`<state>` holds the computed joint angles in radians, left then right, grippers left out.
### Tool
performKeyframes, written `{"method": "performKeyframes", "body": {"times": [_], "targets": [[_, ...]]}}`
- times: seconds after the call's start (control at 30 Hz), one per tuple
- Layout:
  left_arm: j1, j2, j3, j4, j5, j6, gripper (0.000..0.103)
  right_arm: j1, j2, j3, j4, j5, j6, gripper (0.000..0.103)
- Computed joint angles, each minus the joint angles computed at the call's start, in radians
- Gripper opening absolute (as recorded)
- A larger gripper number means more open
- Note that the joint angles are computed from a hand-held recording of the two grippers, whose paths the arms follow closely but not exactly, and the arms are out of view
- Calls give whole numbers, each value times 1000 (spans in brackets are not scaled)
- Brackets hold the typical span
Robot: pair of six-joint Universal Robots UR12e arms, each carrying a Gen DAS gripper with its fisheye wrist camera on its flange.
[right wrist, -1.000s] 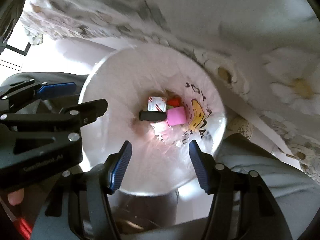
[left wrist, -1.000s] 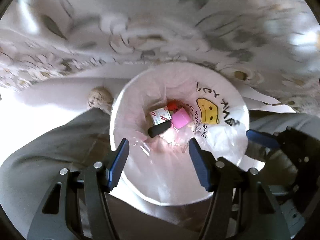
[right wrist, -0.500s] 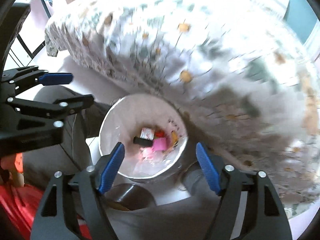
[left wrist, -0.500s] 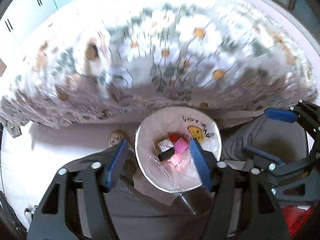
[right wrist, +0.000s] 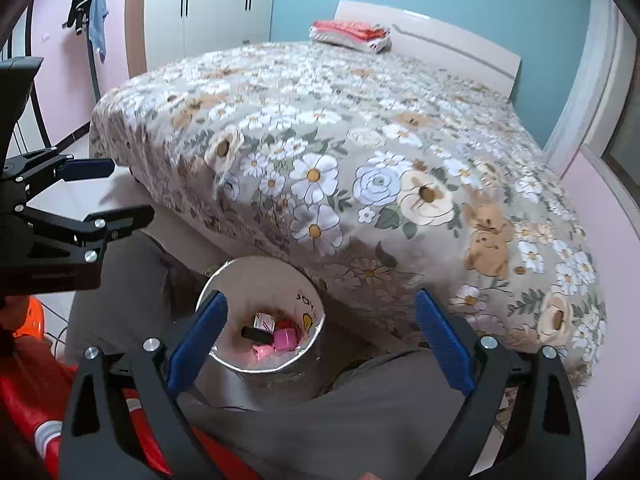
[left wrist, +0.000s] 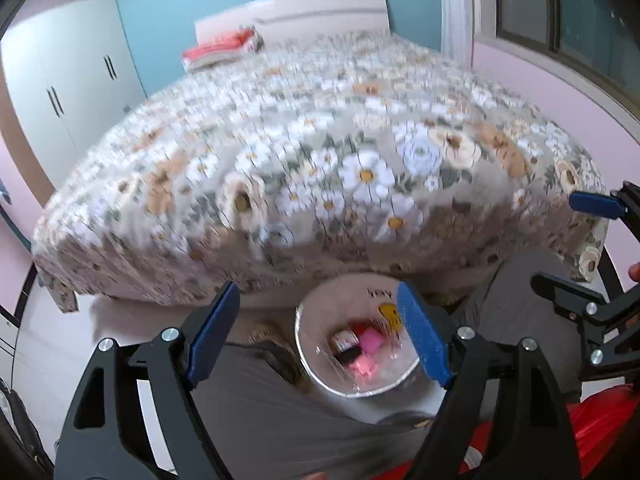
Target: Collect trash
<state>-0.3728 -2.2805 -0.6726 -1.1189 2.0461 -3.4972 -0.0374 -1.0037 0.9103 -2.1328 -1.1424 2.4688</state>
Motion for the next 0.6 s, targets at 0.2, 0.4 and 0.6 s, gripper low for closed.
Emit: {"method": "performKeyframes", "body": {"times": [0.2,0.4,0.6], "targets": [[-28,19,-49,170,109,21,86,-25,-56,86,-133,35,97,98],[-48,-40,68,48,164,35,90,-35,-64,97,-155,25,202,98],[-41,-40,86,-1,75,-28,90,-26,-78,124,-157,-19,225,98]]}}
